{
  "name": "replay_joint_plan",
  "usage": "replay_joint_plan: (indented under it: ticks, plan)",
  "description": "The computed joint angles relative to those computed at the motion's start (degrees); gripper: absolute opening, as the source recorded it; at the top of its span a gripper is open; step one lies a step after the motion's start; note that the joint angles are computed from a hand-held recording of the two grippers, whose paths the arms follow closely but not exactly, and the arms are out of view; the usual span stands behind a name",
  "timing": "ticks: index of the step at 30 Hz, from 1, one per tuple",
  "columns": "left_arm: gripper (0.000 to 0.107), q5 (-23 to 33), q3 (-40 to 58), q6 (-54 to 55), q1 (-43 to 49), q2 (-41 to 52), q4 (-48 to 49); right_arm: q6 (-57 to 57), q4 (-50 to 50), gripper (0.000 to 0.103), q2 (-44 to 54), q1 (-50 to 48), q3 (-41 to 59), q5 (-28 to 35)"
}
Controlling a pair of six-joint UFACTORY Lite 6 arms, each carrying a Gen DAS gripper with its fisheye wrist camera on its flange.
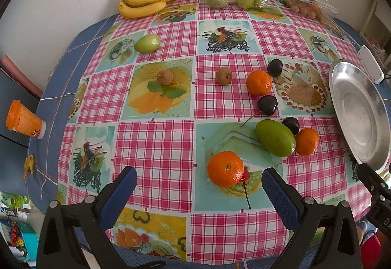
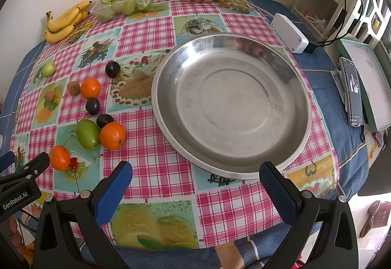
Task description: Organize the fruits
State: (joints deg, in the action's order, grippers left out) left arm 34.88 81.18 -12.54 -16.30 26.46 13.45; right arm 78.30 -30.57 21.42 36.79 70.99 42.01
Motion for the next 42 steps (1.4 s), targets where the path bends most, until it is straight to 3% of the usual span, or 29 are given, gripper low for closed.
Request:
replay_joint_plan:
  ticks: [12, 19, 26, 30, 35, 38, 42]
  plan:
    - [0.103, -0.77, -0.64, 0.80, 0.47, -0.21, -1.49, -1.68, 0.79, 0.103, 1.35, 0.55, 1.52, -0.89]
    - [0.103, -3.88, -0.09, 8.53, 2.99, -0.26, -11.80, 1.33, -4.83, 0.103, 1.85, 1.24, 1.48, -11.06]
    - [0.103, 0.45, 5.37, 12.99, 4.89, 4.96, -17.93, -13.56, 8.56, 0.103, 7.17, -1.29, 9.08, -11.39]
    - [0.103, 2.07, 7.08, 11.53, 5.74, 6.92, -16.59, -19.17, 13.67, 0.103, 9.24, -2.20, 11.37, -11.86]
    - [0.101, 2.74, 6.68, 11.96, 6.74, 7.42, -18.00, -18.75, 14.45, 0.103, 8.98, -2.82, 11.35, -13.19]
    - [0.094, 3.53, 7.03, 14.72, 6.50, 8.02, -20.63, -18.92, 15.06, 0.102, 10.18, -3.01, 12.55, -13.34]
    - [0.090, 4.73, 7.99, 15.51, 5.40, 9.15, -21.16, -22.72, 19.23, 0.087, 12.03, -3.49, 14.02, -14.24]
